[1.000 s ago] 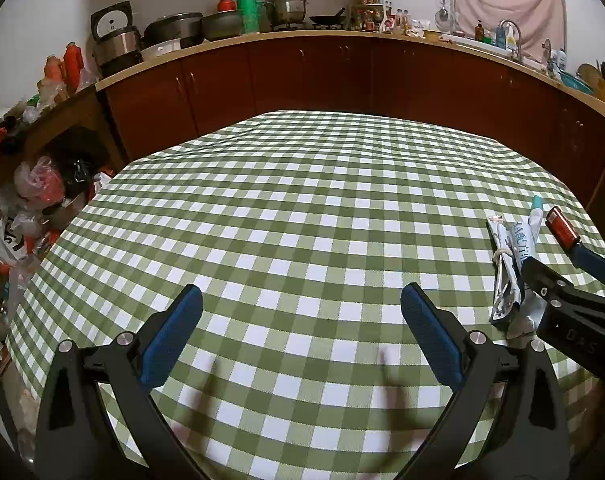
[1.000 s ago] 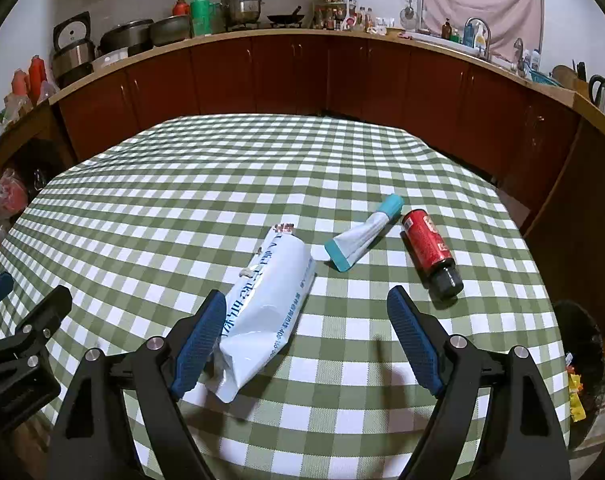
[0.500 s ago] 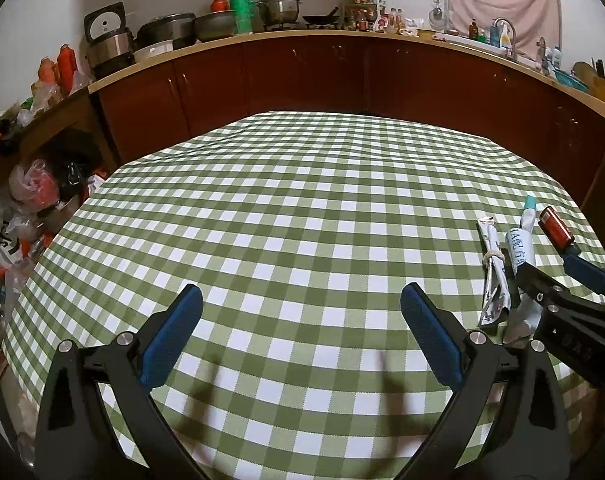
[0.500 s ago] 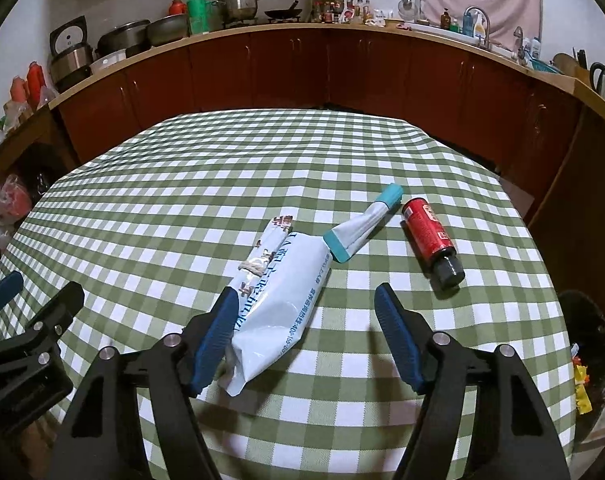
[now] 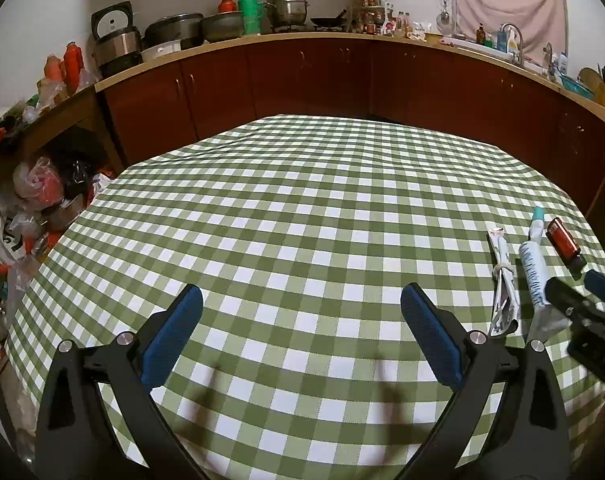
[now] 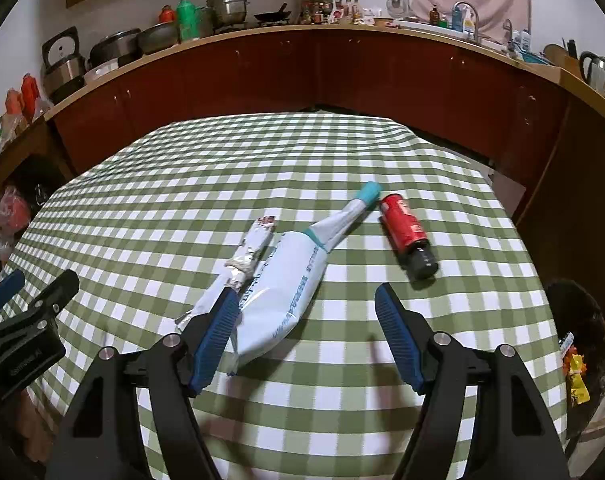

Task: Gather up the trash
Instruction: 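Lower the right tool onto the large white printed tube and grasp it, then grasp the rolled patterned paper with the left tool while the right tool holds the tube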

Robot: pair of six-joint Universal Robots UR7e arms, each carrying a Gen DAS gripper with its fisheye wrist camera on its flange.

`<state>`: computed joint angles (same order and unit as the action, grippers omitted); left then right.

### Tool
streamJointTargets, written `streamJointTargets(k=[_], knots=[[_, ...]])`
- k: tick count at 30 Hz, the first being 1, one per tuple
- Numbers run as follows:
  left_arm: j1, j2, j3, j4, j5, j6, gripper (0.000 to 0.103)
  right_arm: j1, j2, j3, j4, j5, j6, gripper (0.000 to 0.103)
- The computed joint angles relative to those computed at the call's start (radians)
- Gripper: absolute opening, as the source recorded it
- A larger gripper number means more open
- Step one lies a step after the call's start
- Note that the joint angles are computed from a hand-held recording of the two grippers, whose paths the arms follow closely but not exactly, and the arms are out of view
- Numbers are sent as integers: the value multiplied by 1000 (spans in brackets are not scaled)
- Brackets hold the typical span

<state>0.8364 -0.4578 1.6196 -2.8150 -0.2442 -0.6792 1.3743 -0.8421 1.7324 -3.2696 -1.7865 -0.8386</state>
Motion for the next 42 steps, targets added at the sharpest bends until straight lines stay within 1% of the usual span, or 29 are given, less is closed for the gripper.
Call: streamJointTargets(k=[3, 10, 12, 13, 14, 15, 17, 18, 19, 30, 35, 42], knots=[[1, -3, 4, -3, 0, 3, 97, 8, 17, -3, -16, -18, -14, 69], [1, -2, 5, -3, -9, 3, 97, 10, 29, -12, 4, -39, -4, 69], [1, 2, 3, -5, -12, 5, 97, 7, 26, -12, 12, -38, 5, 64], [1, 5, 1, -7, -14, 7, 97, 6, 26, -13, 15, -37, 5, 57], [0, 8, -2, -12, -17, 13, 97, 4, 24, -13, 19, -36, 5, 52], [0, 12, -5, -25, -20, 26, 97, 0, 21, -14, 25, -31, 4, 51], [-3, 25, -15, -55, -27, 59, 97, -5, 16, -12, 35, -21, 4, 40], [-4, 31, -20, -70, -31, 75, 97, -8, 14, -14, 40, -18, 3, 36], [-5, 36, -26, -77, -35, 84, 97, -11, 11, -14, 45, -15, 1, 35], [-18, 98, -110, -116, -99, 150, 97, -39, -41, 26, 13, 34, -27, 34], [-26, 141, -174, -133, -126, 200, 97, -59, -75, 45, -23, 57, -43, 34], [-20, 215, -287, -104, -147, 253, 97, -95, -115, 51, -51, 86, -47, 34]])
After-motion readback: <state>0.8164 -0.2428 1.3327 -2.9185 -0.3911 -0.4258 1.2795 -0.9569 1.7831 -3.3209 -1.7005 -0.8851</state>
